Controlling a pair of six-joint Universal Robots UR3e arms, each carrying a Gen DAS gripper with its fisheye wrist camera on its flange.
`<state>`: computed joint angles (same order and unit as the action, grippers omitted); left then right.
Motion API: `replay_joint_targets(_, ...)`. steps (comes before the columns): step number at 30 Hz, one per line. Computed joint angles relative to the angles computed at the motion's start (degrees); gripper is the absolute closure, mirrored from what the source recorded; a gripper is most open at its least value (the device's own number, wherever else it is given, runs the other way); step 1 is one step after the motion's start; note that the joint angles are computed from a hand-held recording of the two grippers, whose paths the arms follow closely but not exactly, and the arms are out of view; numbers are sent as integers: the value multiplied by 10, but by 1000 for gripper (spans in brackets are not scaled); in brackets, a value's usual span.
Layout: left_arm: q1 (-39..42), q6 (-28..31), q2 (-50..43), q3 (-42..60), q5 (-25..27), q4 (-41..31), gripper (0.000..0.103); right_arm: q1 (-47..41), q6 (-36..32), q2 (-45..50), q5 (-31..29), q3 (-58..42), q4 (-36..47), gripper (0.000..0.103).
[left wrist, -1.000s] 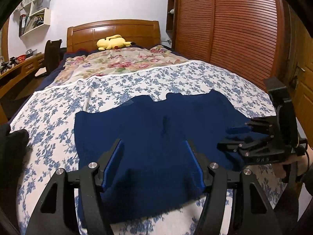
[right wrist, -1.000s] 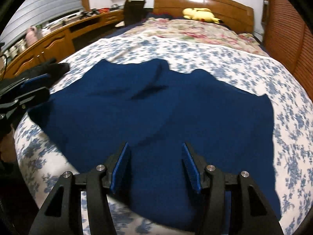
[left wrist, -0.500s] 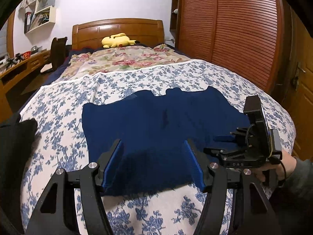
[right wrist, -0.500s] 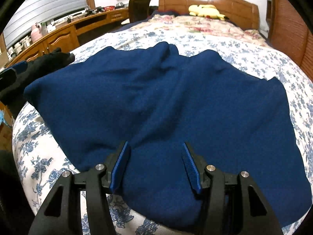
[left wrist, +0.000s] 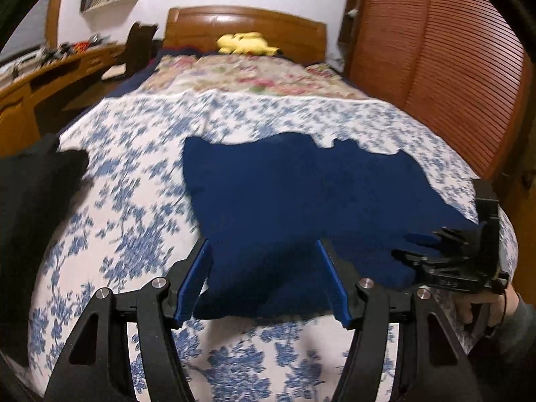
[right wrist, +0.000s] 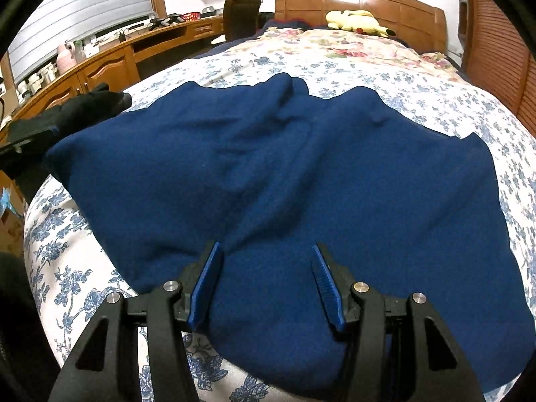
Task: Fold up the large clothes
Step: 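Lower the left gripper onto the folded blazer edge and close it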
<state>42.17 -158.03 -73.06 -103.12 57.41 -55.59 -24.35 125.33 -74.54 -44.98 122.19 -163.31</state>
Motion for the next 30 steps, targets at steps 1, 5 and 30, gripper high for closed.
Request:
replay_joint_targets(1, 2, 0, -3, -1, 4, -1, 38, 0, 0, 0, 0, 0, -2, 46)
replay_joint_targets(5, 9, 3, -1, -17, 15, -4, 38, 2, 2, -2, -1, 0, 1, 46)
replay_joint_targets(30, 19, -14, -33, -15, 35, -51, 39, 6, 2, -1, -3, -6, 8, 46)
